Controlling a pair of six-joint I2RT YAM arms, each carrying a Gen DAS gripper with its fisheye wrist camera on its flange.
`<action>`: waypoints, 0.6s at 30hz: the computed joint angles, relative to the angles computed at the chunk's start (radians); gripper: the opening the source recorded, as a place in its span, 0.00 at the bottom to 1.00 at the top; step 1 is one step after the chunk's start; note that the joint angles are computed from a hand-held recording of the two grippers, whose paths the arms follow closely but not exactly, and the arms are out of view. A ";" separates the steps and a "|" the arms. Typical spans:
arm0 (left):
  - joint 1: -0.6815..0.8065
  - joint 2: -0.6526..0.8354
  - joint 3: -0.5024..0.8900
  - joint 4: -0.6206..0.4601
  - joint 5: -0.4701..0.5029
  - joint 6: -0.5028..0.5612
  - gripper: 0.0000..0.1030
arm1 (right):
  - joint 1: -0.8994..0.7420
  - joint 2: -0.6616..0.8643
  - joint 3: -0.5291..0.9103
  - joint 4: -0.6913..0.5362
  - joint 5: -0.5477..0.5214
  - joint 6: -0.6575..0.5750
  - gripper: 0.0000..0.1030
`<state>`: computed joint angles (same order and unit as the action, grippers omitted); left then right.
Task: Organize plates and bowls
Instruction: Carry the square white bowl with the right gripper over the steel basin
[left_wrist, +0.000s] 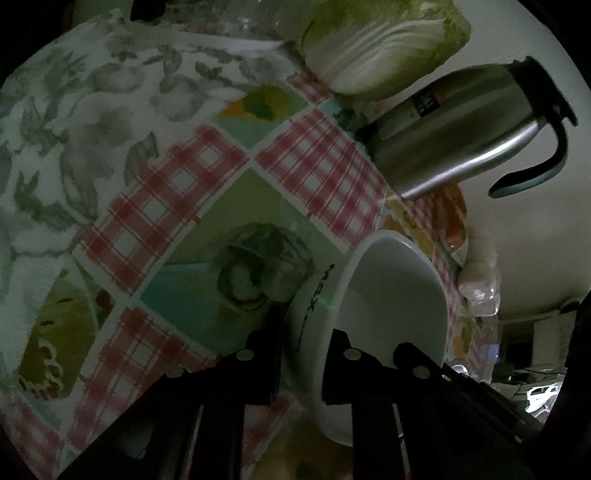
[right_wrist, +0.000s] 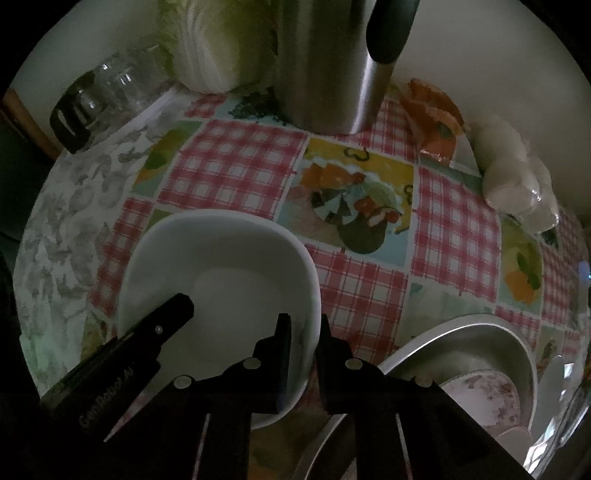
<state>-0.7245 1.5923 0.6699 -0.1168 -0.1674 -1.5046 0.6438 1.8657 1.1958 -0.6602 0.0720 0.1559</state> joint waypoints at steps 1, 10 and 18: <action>-0.005 -0.017 0.001 -0.013 -0.010 -0.001 0.15 | 0.003 -0.011 0.002 -0.008 -0.001 0.002 0.13; -0.113 -0.165 0.088 -0.222 -0.167 -0.041 0.15 | 0.018 -0.181 0.008 -0.100 0.010 -0.001 0.14; -0.244 -0.219 0.204 -0.384 -0.314 -0.102 0.15 | 0.016 -0.381 -0.013 -0.180 0.000 -0.012 0.14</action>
<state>-0.9687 1.3731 0.8736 -0.5008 -0.4812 -1.6066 0.6598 1.4845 1.1831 -0.8401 0.0717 0.1435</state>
